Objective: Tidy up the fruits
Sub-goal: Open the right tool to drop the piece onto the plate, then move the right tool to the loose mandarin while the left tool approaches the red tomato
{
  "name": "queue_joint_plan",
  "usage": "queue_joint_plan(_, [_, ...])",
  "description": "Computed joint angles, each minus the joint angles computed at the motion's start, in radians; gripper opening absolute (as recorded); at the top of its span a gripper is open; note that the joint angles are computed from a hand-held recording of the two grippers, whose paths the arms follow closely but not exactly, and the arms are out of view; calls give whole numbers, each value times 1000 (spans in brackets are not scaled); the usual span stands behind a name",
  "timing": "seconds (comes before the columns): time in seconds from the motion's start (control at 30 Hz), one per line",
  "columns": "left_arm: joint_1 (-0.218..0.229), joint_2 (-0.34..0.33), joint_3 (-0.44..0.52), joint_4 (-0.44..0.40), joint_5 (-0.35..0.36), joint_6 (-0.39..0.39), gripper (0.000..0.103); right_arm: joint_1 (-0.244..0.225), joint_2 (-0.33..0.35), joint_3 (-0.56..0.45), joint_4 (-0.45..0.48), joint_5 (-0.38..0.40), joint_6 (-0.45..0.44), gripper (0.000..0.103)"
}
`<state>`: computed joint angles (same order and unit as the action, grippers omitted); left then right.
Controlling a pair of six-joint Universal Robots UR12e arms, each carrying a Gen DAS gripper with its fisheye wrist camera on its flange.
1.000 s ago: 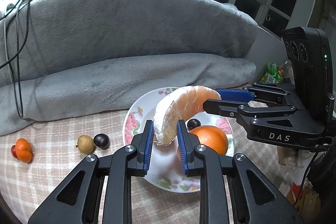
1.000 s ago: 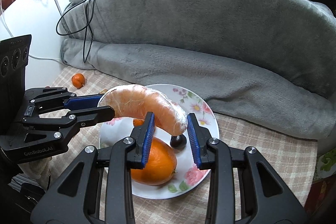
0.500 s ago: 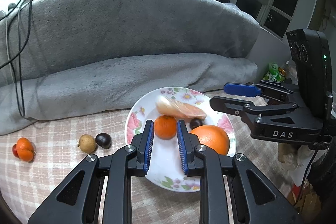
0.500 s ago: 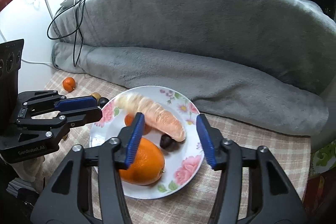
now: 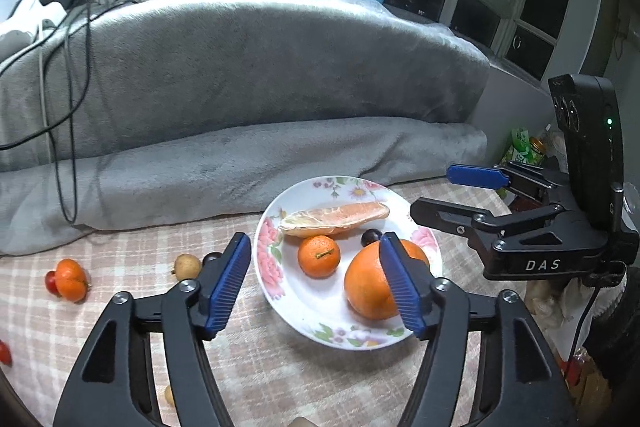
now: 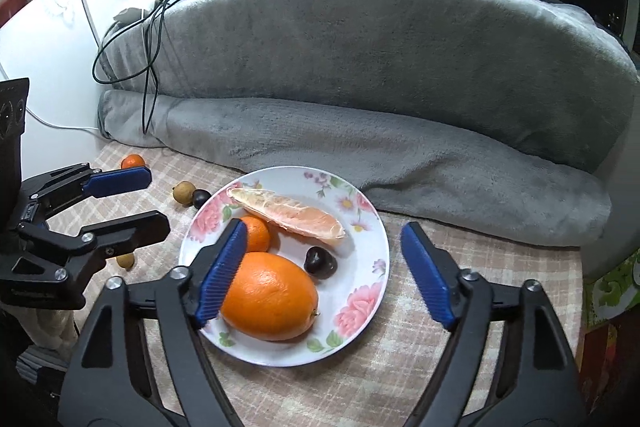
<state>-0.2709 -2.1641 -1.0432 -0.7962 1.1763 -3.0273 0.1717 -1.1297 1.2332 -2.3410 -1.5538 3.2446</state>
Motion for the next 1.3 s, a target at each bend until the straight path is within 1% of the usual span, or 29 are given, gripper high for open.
queue_joint_plan(0.1, [4,11,-11,5,6,-10,70,4,-4,2,-3,-5,11,86])
queue_joint_plan(0.3, [15,37,-46,26,34,-24,71,13,-5,-2,-10,-3,31,86])
queue_joint_plan(0.47, [26,57,-71,52,47,-37,71,20,1,-19,1,34,32,87])
queue_joint_plan(0.53, [33,67,-86,69,60,-41,71,25,5,-30,5,42,30,88])
queue_joint_plan(0.57, [36,71,-91,73,64,-44,71,28,7,-35,5,44,29,91])
queue_joint_plan(0.6, [42,77,-98,79,69,-50,71,31,9,-39,2,46,30,94])
queue_joint_plan(0.67, [50,86,-112,91,82,-60,71,38,14,-48,-7,47,33,95])
queue_joint_plan(0.83, [78,113,-151,110,103,-81,71,55,34,-77,-11,61,17,95])
queue_joint_plan(1.03, [115,147,-209,143,146,-112,71,81,67,-117,-25,70,-18,95])
queue_joint_plan(1.3, [164,189,-291,200,232,-151,71,108,124,-192,-20,100,-51,95])
